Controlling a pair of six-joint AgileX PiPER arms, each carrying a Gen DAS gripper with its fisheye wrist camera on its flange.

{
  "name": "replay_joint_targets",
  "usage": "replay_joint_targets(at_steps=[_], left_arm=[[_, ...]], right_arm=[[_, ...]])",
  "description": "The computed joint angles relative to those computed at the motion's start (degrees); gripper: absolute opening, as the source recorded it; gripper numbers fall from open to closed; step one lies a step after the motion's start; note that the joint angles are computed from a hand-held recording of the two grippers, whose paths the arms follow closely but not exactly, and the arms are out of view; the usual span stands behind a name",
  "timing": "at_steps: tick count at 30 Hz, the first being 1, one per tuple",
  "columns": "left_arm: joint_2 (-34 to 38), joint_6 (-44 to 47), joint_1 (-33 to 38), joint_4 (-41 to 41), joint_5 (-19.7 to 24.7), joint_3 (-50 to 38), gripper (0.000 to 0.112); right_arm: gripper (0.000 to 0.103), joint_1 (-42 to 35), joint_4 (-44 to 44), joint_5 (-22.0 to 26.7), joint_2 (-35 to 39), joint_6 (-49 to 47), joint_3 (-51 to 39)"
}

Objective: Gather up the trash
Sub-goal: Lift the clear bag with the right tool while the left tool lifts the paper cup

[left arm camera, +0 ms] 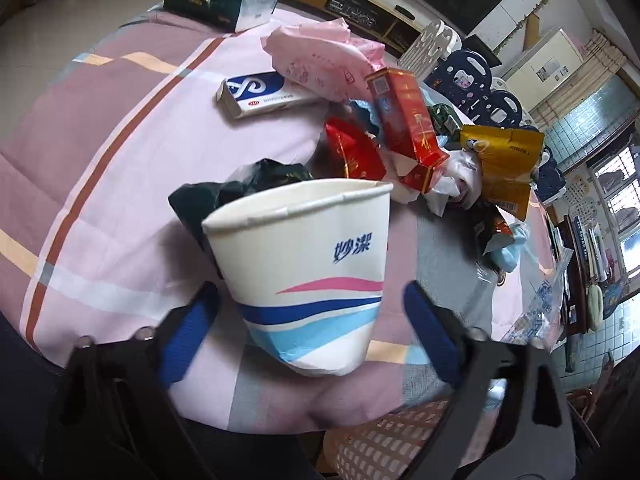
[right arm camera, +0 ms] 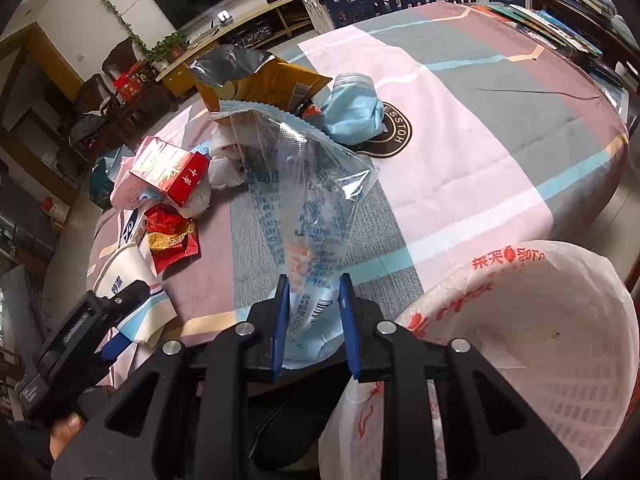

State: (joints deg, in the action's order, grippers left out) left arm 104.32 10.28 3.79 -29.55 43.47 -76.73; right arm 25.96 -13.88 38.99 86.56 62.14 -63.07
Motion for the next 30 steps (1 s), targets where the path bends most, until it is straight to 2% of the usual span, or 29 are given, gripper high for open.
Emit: replay_joint_targets(at_steps=[2,4,12,16,19,26,30], left_arm=[[0.1,2.1,-0.3,-0.3,0.1,-0.1,0.066],[-0.2,3.3,-0.7,-0.7,0.1,0.3,0.061],[-2.9,5.4,0.2,-2.5,-1.9,2.4,0.06],[-3.1,12.1,5.2,-14.3,1.1,2.6,0.06],[-2.6,14.0,7.9,-19.6,3.7,1.9,0.06],[-6.2,15.2,6.7,-19.7,3.9,2.4,0.06],[-10.9,15.9,1.9,-16.1,3.4,4.0,0.06]], right_arm=[[0.025,0.6,-0.8,0.4,0.1,0.9,0.0],[0.025,1.0,-0.8,0.5,0.1,1.1,-0.1],[0.025,2.6,-3.1,1.9,0.4,2.4,-1.6],[0.025,3.9,-5.8,3.4,-0.4,4.2,-2.1],[0.025,4.4,-7.0,4.4,-1.4,4.7,-2.6],[0.025,4.9,-8.7,7.6,-7.8,5.0,-1.0],[0.025,5.6,-10.9,13.7,-15.1,5.2,2.3]])
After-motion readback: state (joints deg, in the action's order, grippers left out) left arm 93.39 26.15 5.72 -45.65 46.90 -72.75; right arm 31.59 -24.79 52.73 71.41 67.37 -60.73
